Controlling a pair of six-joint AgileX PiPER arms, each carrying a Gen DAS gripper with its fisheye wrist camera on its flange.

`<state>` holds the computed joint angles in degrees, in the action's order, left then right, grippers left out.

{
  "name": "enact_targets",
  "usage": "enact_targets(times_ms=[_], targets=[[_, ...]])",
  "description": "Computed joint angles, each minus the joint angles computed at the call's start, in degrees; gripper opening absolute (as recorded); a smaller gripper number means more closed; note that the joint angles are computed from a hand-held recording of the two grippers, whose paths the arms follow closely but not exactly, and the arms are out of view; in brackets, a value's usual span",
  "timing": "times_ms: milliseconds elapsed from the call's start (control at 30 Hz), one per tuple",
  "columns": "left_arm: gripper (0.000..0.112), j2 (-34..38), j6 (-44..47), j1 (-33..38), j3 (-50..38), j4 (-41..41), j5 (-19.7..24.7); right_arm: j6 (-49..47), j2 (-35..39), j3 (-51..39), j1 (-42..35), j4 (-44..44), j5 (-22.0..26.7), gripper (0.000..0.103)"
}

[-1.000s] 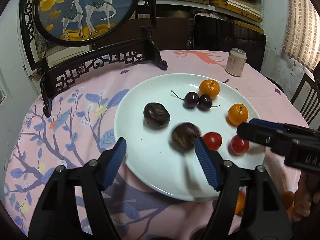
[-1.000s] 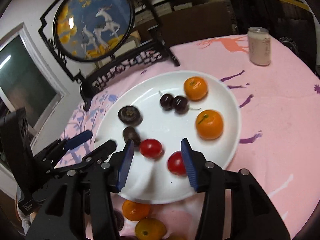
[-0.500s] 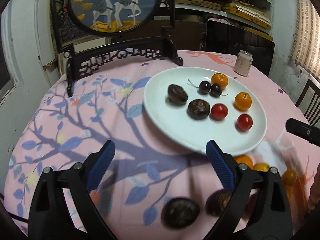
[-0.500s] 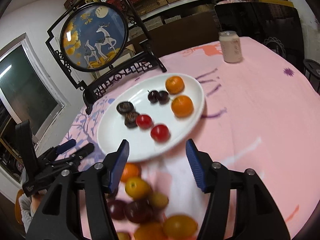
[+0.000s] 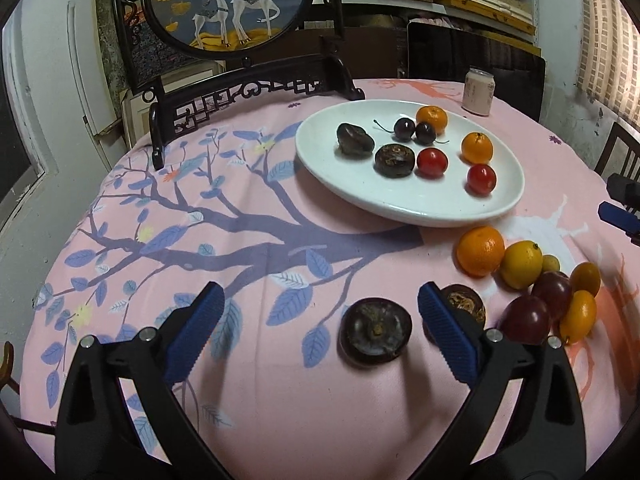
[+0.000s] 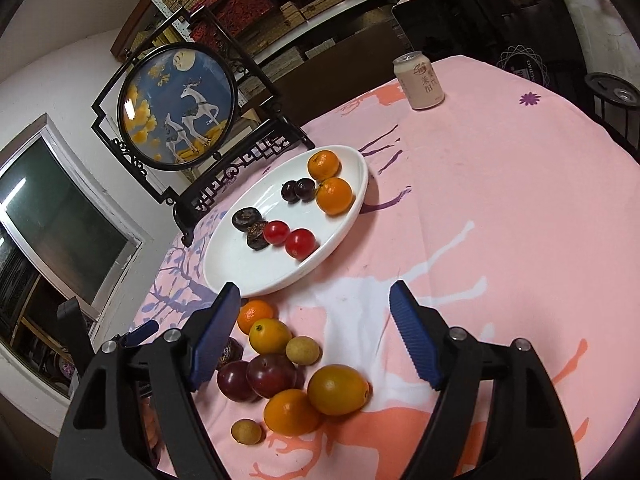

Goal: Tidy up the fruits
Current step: 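Lower the left tool over another mangosteen and close on it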

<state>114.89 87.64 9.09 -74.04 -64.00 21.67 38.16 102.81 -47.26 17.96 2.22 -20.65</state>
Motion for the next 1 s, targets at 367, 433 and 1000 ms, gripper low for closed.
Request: enact_targets(times_ms=[367,433,1000], targets=[[0.101,1.3,-8.5,-1.5,-0.6,9.7,-1.7,4.4,-0.1,4.4,2.0,-4.5,-0.4,0.072],[0.101,1.6,-10.3,-1.6,-1.0,11.4,-1.7,10.8,0.4,5.2,1.4,-10.9,-1.6,0.067],[0.101,2.6,-14.5,-1.7,-2.5,15.6,0.1,16.9,2.8,3.5,1.5,-16.7,0.9,0.048]])
